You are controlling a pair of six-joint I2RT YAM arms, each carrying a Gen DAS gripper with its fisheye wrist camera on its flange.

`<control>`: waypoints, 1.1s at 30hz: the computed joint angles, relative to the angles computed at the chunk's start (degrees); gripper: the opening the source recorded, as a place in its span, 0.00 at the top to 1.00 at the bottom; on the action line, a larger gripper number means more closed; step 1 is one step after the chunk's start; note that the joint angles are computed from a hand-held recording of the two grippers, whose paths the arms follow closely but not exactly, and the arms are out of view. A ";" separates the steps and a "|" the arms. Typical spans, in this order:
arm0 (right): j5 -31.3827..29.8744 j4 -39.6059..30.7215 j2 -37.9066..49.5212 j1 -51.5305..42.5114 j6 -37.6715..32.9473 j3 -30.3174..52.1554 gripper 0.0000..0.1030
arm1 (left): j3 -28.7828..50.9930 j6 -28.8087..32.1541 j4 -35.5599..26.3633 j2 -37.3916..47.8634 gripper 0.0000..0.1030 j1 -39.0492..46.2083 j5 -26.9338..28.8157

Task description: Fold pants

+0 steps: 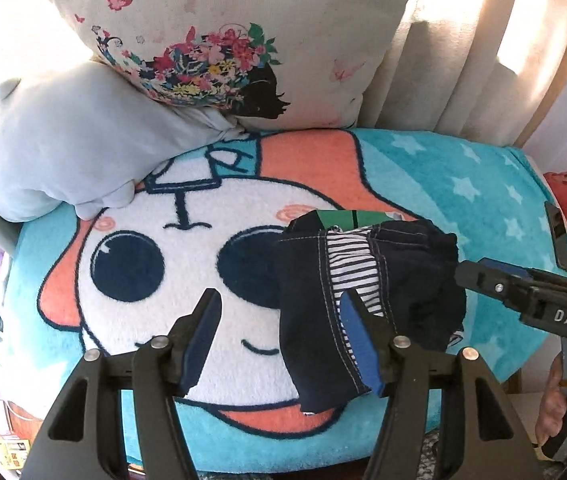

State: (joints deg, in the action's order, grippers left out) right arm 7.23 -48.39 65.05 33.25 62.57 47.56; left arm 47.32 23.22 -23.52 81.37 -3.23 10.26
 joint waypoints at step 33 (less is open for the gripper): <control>-25.65 32.86 0.40 -19.97 -0.82 -19.21 0.55 | 28.23 3.90 -25.87 35.85 0.77 6.18 26.97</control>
